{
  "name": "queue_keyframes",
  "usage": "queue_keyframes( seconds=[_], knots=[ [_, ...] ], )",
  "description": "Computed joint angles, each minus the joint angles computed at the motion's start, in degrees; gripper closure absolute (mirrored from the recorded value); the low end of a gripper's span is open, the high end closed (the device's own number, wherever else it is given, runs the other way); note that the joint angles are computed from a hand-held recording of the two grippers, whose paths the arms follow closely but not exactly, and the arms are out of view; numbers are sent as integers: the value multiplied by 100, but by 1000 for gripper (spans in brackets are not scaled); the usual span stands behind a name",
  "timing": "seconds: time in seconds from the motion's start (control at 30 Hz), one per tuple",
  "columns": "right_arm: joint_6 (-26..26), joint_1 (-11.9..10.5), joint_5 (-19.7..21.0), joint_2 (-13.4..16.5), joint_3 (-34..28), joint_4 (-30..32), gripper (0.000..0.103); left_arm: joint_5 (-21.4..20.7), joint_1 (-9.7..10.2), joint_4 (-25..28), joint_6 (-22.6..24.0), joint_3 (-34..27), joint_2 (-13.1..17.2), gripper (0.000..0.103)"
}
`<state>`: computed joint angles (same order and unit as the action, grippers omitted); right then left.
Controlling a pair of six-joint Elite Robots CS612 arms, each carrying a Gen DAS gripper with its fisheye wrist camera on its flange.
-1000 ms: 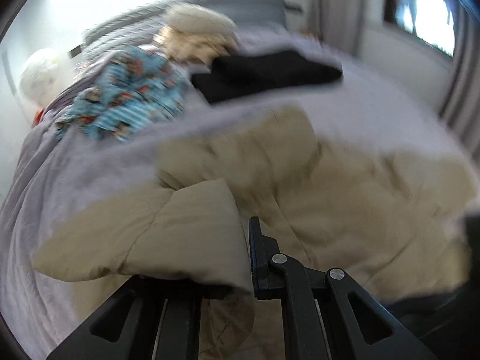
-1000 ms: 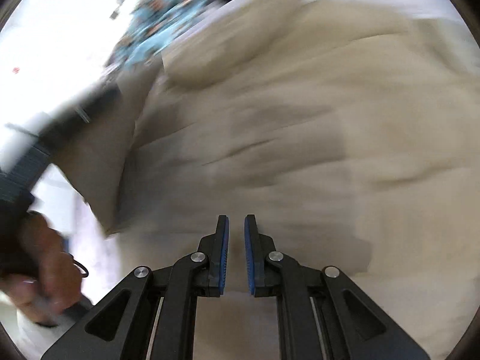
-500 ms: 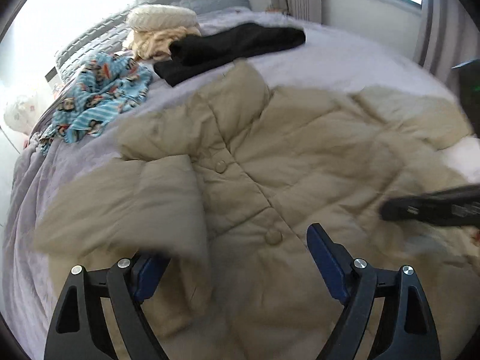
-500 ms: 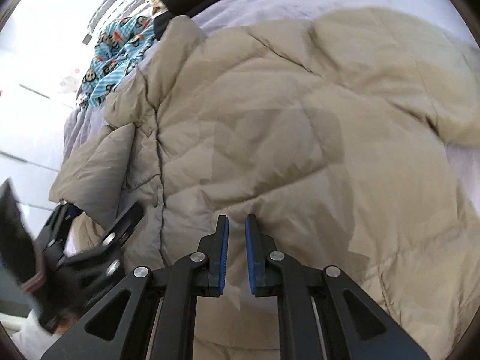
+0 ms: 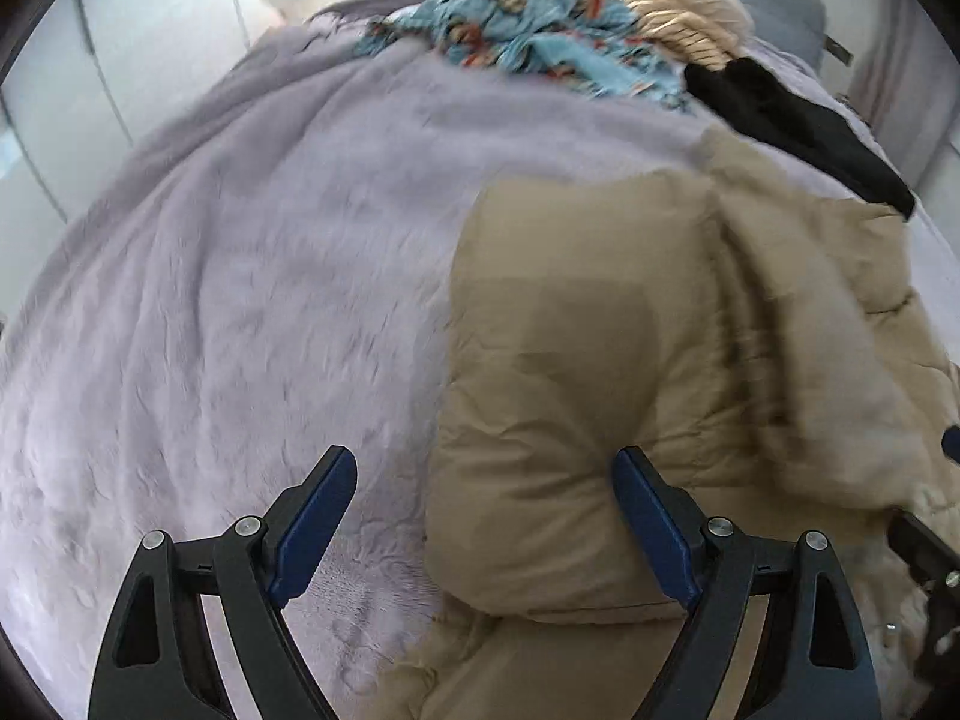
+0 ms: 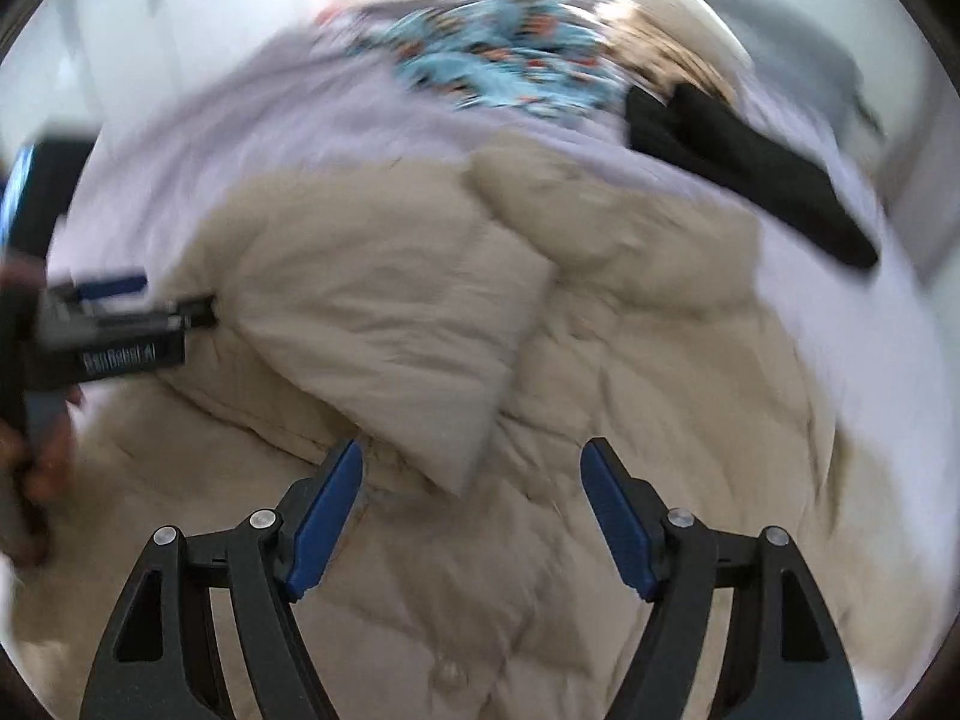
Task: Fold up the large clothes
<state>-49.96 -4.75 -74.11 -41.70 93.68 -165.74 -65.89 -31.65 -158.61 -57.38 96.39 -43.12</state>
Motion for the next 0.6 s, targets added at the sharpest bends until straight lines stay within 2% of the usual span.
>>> queue_keyframes(
  seconds=[0.1, 0.17, 0.2, 0.27, 0.33, 0.37, 0.4, 0.43, 0.5, 0.57, 0.6],
  knots=[
    [-387, 219, -286, 188, -31, -513, 25, 40, -69, -135, 7, 48, 54, 15],
    [-111, 285, -360, 337, -193, -777, 25, -20, -71, -200, 14, 69, 73, 15],
    [221, 284, -352, 392, -274, -909, 25, -112, -60, -264, 31, 92, 67, 15],
    [1288, 198, -270, 484, -562, -960, 25, -379, 57, -391, 149, 89, 36, 15],
    [2447, -17, 146, 546, -929, -334, 25, -866, 298, -884, 313, 91, 42, 15],
    [2863, -129, 446, 583, -1077, 13, 30, -1030, 393, -1161, 279, 130, 38, 15],
    [3228, -280, 933, 649, -1270, 539, 63, -1177, 500, -1362, 210, 135, 49, 15],
    [3368, -353, 1200, 700, -1414, 972, 96, -1359, 594, -1500, 149, 127, 68, 15],
    [3643, -502, 1558, 855, -1756, 1919, 96, -1977, 870, -1832, -105, -13, 228, 15],
    [4022, -602, 1714, 946, -1837, 2127, 96, -2431, 1044, -1991, -323, -197, 418, 15],
    [4100, -631, 1765, 959, -1828, 2160, 97, -2610, 1100, -2010, -386, -313, 507, 21]
  ],
)
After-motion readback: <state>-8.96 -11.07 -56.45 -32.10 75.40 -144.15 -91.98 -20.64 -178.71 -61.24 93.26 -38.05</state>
